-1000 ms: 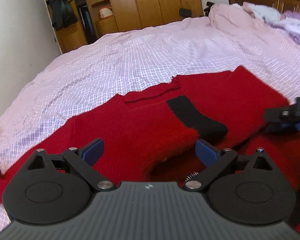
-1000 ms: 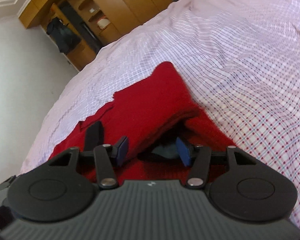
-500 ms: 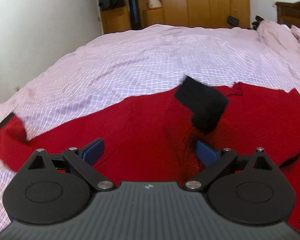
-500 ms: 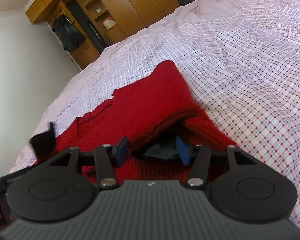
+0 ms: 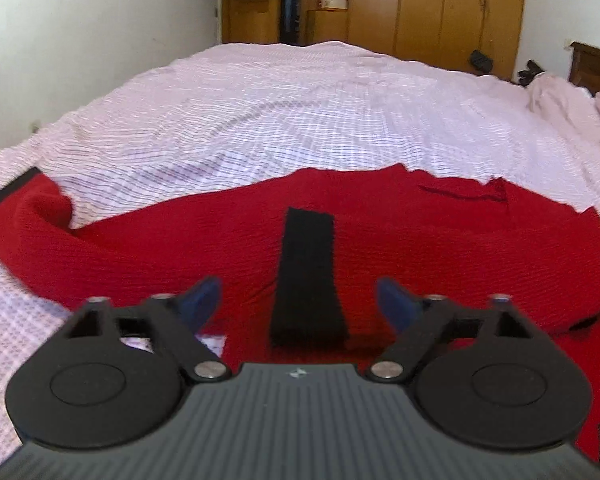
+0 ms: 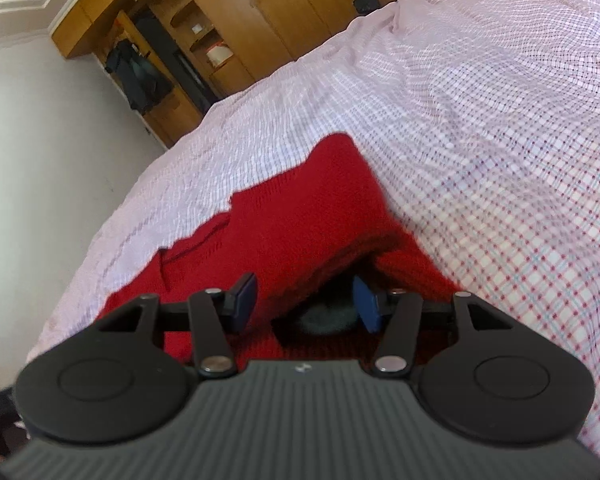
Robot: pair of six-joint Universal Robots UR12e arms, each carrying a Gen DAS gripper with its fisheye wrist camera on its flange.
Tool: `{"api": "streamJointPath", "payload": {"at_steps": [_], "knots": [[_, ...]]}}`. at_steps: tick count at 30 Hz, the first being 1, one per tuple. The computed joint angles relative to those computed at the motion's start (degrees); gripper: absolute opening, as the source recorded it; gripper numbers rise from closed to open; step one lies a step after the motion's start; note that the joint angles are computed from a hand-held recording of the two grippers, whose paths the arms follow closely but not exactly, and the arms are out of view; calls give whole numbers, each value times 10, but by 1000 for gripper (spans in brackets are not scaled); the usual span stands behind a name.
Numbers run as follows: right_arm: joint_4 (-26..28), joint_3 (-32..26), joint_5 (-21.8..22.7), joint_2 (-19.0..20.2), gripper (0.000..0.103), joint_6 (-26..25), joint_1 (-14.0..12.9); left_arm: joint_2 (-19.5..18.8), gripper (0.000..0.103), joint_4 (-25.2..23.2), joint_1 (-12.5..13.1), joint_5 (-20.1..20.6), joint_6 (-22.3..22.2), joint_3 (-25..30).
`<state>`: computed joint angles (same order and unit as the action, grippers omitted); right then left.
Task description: Fold small clothes
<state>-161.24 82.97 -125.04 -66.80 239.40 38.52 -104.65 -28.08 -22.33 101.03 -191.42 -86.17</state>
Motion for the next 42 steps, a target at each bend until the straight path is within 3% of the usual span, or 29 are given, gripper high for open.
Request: {"api": "streamJointPath", "payload": {"at_steps": [2, 3, 4, 5, 10, 16, 18, 20, 21, 29, 36, 42], "knots": [[6, -6, -13, 1, 49, 2, -1, -6, 53, -19, 0, -10, -2, 10], [17, -11, -25, 3, 40, 4, -2, -10, 49, -30, 0, -11, -4, 16], [38, -16, -38, 3, 22, 8, -2, -15, 49, -37, 0, -11, -6, 20], [70, -23, -52, 3, 21, 21, -2, -20, 49, -38, -1, -6, -5, 24], [106, -20, -55, 4, 18, 56, -7, -39, 50, -25, -10, 33, 25, 35], [82, -6, -20, -8, 28, 61, -7, -25, 51, -37, 0, 8, -8, 30], [80, -4, -17, -13, 36, 62, -3, -18, 54, -42, 3, 12, -22, 28], [76, 0, -16, -17, 53, 59, 3, -10, 60, -42, 6, 25, -30, 25], [74, 2, -20, -19, 56, 55, 7, -6, 62, -39, 8, 31, -32, 23], [60, 3, -25, -23, 57, 6, 36, 23, 73, -32, 36, 74, -46, 8], [75, -15, -15, -19, 57, -27, 53, 41, 73, -61, 84, 88, -109, -4], [115, -29, -27, -17, 57, -19, 66, 46, 74, -79, 127, 83, -179, -13]]}}
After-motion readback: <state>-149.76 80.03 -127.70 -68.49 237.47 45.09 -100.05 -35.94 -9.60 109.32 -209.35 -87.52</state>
